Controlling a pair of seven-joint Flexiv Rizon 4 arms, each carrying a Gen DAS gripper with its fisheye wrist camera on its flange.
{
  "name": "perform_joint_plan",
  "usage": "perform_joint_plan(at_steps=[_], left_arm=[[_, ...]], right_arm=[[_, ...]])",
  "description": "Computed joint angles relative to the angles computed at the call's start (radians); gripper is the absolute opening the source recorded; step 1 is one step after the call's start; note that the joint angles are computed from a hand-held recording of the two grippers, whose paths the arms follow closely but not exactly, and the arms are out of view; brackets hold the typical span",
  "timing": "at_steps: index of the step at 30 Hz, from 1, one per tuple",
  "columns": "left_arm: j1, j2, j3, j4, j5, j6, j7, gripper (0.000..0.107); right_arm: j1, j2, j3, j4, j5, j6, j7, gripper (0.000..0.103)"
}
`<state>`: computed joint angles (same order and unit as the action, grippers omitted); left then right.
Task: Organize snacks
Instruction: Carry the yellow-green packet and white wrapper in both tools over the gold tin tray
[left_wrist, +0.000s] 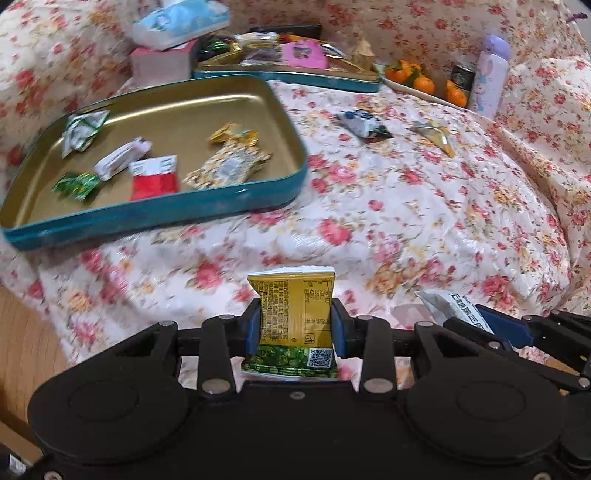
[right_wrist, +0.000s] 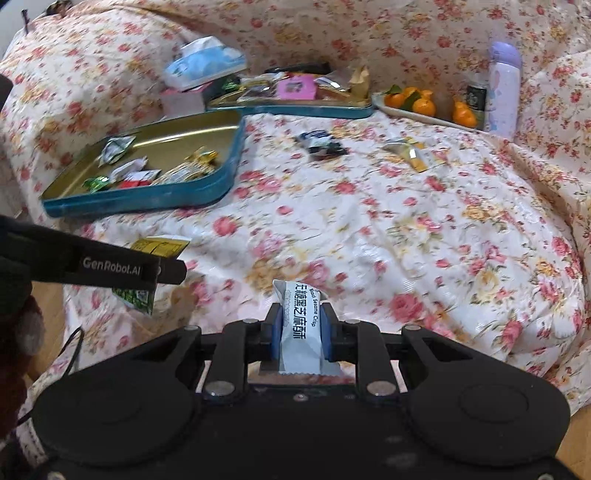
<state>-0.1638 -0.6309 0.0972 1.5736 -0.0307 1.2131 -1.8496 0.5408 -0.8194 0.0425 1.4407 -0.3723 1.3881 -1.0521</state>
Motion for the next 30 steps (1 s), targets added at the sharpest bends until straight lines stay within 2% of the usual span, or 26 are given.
perform_joint_plan(at_steps=[3,10,17,26,30], left_arm=[[-0.006,0.022,0.019,0.034,0.013,0.008,-0.02,0.045],[0.012,0.072,0.038,0.102,0.02,0.027,-0.067,0.045],[0.031,0.095,0.087,0.114,0.04,0.063,-0.14,0.045],[0.029,0.053,0.199,0.01,0.127,0.066,-0.281,0.045],[0.049,0.015,0.221,-0.058,0.153,0.036,-0.331,0.045]], right_arm=[[-0.012,0.003,0.042,-0.007,0.002,-0.012,-0.041,0.022],[-0.064,-0.021,0.197,-0.089,0.082,-0.084,-0.201,0.022],[-0.042,-0.076,0.245,-0.232,0.155,-0.126,-0.334,0.022],[0.027,-0.233,0.247,-0.582,0.217,-0.227,-0.469,0.022],[0.076,-0.36,0.223,-0.838,0.233,-0.322,-0.501,0.022]])
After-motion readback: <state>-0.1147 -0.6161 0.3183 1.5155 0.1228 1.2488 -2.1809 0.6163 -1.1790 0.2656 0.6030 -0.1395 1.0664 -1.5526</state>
